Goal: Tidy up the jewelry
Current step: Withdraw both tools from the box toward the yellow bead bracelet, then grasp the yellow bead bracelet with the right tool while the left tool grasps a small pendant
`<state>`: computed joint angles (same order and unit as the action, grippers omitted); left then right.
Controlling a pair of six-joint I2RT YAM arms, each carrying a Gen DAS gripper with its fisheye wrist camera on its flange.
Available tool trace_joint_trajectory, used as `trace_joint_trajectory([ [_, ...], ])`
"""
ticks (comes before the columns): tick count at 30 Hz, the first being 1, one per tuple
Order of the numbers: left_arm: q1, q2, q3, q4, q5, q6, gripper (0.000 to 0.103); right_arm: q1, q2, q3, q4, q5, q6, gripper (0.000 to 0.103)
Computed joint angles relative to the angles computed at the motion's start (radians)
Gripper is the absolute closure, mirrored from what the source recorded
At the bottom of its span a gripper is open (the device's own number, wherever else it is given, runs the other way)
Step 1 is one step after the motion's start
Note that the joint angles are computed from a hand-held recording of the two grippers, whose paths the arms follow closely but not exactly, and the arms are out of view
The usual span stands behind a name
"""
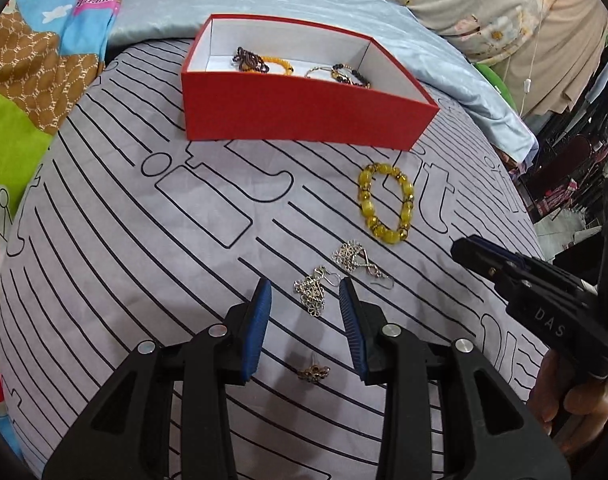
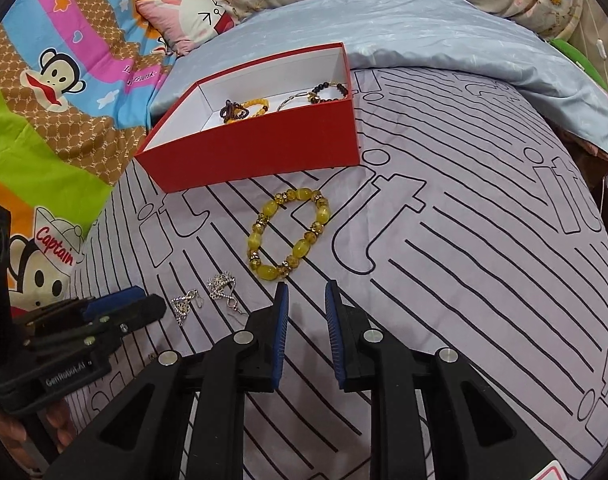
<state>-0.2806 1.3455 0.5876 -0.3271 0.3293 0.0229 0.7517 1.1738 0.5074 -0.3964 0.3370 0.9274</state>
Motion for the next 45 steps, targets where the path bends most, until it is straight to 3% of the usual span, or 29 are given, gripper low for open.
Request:
trace_joint_trajectory([
  [10,0.012,0.001,-0.013,-0.004,-0.006,0.019,0.069,-0.097,0.156,0.038,0.132,-0.063,-0.073,0.083],
  [13,0.027,-0.01,-0.023,-0.017,-0.002,0.031,0.069,-0.12,0.195,0.058,0.152,-0.067,-0.086,0.075],
  [21,0.046,-0.072,-0.065,-0.073,0.015,0.071,0.068,-0.145,0.289,0.098,0.188,-0.068,-0.122,0.073],
  [23,0.043,-0.087,-0.075,-0.085,0.017,0.075,0.068,-0.137,0.295,0.102,0.184,-0.052,-0.128,0.074],
  [27,0.036,-0.115,-0.092,-0.105,0.021,0.084,0.067,-0.123,0.304,0.117,0.142,-0.019,-0.137,0.09],
  [29,0.03,-0.119,-0.096,-0.109,0.023,0.088,0.067,-0.127,0.284,0.097,0.15,-0.03,-0.131,0.094],
  [41,-0.028,-0.104,-0.123,-0.043,0.006,0.076,0.071,-0.079,0.155,0.004,0.092,-0.027,-0.042,0.094],
  [45,-0.036,-0.098,-0.122,-0.044,0.012,0.076,0.083,-0.064,0.132,-0.006,0.078,-0.026,-0.02,0.094],
])
